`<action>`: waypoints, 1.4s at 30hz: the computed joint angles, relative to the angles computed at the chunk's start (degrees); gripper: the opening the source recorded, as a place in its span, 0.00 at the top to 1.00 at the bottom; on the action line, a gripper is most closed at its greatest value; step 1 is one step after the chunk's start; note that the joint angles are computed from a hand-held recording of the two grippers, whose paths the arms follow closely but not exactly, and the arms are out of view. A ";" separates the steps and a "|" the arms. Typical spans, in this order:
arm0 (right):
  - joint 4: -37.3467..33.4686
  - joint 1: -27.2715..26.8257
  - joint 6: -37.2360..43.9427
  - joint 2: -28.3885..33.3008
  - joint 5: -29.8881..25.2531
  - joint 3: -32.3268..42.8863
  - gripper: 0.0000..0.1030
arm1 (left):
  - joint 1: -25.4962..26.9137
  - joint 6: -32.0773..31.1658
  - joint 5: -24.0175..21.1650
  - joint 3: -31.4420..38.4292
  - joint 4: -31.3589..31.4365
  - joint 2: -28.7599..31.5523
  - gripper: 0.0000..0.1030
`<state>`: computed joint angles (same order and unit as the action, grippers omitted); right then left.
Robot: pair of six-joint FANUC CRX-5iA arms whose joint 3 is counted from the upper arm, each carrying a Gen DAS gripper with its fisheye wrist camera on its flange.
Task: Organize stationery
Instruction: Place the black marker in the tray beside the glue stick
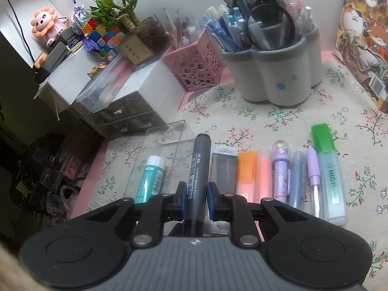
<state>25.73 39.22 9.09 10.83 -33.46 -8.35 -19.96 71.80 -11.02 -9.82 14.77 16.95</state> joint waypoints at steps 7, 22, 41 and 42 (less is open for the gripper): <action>-6.13 -0.43 6.91 2.14 -0.21 4.60 0.89 | 0.01 0.02 0.00 -0.01 0.01 0.00 0.30; -15.36 -1.44 21.25 12.11 -11.23 21.00 0.89 | 0.00 0.19 -0.01 0.02 -0.15 0.00 0.30; -19.70 -2.09 24.91 11.57 -10.77 21.48 0.90 | -0.05 0.56 -0.17 0.19 -0.50 0.04 0.30; -18.43 -2.07 23.50 10.15 -8.77 19.32 0.90 | -0.05 0.48 -0.16 0.17 -0.43 0.03 0.30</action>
